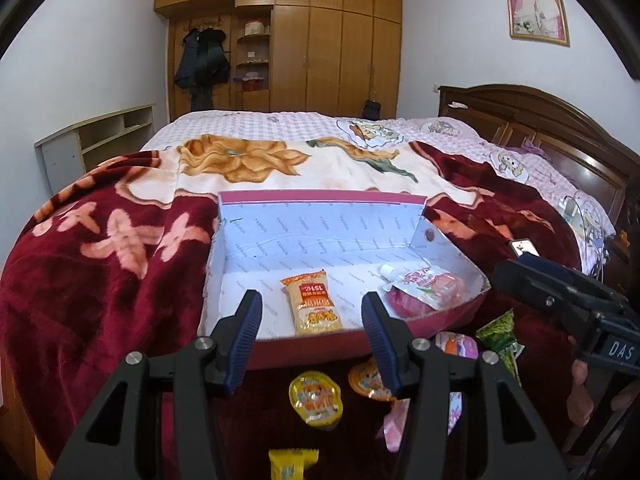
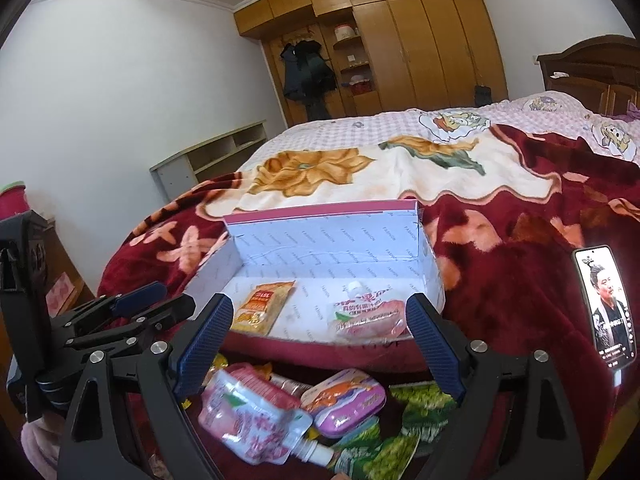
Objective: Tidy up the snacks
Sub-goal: 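Move the left gripper back and close it on the yellow candy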
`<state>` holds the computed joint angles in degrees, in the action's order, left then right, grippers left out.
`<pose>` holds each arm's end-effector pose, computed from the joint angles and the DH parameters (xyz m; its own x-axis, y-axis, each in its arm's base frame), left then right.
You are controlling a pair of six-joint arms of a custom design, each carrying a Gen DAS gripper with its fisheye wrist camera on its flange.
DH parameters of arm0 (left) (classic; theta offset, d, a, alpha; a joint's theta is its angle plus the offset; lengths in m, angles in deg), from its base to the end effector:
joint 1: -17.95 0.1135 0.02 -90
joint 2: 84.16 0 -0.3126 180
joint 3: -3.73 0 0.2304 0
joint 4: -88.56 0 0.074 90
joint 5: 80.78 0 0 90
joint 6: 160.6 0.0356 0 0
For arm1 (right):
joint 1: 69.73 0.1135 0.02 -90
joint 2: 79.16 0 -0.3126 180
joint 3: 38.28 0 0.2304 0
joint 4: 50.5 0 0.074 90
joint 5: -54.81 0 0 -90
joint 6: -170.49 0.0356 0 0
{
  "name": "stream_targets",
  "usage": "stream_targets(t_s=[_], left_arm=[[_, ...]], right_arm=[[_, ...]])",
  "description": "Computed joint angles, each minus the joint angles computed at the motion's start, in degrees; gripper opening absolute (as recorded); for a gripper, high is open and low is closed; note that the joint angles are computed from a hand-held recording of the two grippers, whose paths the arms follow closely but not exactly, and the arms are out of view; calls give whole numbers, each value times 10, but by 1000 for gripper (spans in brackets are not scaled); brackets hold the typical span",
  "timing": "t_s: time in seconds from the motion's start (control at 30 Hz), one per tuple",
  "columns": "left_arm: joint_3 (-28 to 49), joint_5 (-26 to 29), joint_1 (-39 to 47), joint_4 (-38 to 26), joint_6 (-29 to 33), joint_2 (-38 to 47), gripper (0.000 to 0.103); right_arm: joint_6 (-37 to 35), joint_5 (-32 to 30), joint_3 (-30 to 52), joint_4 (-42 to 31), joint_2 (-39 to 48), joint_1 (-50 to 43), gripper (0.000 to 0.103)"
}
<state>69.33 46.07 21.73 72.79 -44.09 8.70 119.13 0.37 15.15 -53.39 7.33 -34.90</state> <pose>0.3160 -0.0005 0.2502 -0.4376 0.3290 -0.8368 0.6482 0.7605 -0.0399 0.2395 0.1414 0.2394 -0.4252 0.3230 -0.8455 0.2398 0.9410 0.2388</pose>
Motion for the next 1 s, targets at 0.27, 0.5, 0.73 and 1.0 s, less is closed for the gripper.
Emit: stream_targets(t_s=[0.27,0.5,0.73,1.0], left_arm=[[-9,29,46,-48,25,-25,55],[-31,49,82,-57,52,-41,60],[-50,46,98,-69,90,-36,60],[-77,16,105,-50,118,-12,60]], right_arm=[[43,26,-9,-38,-17,43,90],[81,21,-28,-43,-22,61,90],[115,31,-44,-45,-16,93,90],[139,40,-46,-49,1,122,90]])
